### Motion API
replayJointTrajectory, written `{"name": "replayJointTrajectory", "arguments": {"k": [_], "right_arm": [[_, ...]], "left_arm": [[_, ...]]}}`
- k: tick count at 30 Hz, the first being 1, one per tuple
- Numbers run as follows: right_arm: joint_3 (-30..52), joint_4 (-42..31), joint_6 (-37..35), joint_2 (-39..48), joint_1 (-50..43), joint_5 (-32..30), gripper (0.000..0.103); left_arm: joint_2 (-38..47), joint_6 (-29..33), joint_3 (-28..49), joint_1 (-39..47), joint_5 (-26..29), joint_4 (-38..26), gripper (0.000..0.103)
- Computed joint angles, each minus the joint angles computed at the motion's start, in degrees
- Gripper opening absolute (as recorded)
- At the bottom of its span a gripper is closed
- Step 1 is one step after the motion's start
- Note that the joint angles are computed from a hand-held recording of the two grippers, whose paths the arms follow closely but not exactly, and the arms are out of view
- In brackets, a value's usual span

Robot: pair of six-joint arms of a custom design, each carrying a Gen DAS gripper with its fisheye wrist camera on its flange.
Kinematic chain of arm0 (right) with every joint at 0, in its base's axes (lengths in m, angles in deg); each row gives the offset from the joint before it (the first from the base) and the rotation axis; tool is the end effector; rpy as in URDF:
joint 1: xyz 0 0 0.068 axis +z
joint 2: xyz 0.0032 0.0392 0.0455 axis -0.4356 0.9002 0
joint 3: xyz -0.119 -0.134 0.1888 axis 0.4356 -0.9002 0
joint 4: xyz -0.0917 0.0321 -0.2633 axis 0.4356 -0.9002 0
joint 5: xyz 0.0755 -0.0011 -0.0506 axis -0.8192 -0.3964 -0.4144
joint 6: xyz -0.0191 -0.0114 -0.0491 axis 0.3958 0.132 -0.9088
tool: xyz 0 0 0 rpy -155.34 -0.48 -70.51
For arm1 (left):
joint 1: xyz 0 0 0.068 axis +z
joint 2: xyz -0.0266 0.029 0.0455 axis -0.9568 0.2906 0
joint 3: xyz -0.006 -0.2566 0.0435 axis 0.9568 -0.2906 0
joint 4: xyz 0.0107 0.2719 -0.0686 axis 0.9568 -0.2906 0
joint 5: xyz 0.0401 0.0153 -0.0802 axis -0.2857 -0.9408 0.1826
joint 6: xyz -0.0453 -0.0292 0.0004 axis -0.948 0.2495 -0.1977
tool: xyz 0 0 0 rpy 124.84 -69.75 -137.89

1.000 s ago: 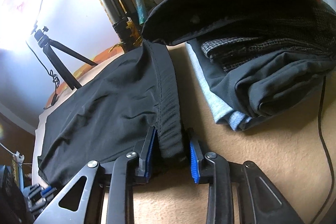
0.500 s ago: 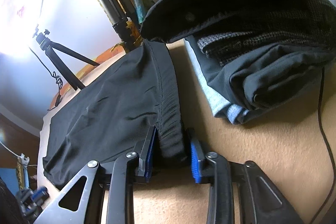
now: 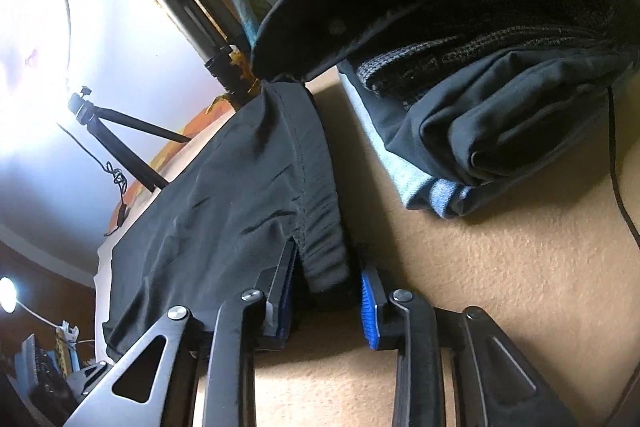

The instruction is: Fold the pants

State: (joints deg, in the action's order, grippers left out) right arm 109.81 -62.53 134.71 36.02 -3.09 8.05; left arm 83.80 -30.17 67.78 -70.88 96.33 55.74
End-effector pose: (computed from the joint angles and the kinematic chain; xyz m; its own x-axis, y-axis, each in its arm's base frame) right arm 0.2742 0.1075 0.1358 -0.6902 0.5290 -0.4937 0.3999 0.8475 0.3491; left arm 0.3235 0.0016 0.1312 -0.6774 0.4817 -0.5560 0.5611 0.8271 0.0330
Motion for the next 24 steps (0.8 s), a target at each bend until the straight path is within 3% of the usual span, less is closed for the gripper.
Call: {"name": "replayJointTrajectory", "arguments": {"k": [5, 9, 15, 19, 24], "right_arm": [[0.1, -1.5, -1.3, -4.0, 2.6, 3.4, 0.026], [1.7, -3.6, -2.0, -2.6, 2.7, 4.3, 0.026], [2.2, -3.7, -1.9, -1.1, 2.4, 4.5, 0.026], [4.8, -5.3, -3.7, -0.7, 5.4, 8.9, 0.026], [6.4, -6.8, -4.9, -0.3, 6.8, 11.3, 0.026]], "left_arm": [[-1.5, 0.6, -0.2, 1.4, 1.9, -0.9, 0.008], [-2.2, -3.0, 0.3, 4.4, 6.1, 0.2, 0.008], [2.3, -1.4, 2.7, 3.9, 4.4, -2.5, 0.008], [0.2, -4.8, 4.9, 5.2, 10.0, -3.0, 0.008], [4.4, -7.7, 8.7, 2.4, 5.4, -1.2, 0.008]]}}
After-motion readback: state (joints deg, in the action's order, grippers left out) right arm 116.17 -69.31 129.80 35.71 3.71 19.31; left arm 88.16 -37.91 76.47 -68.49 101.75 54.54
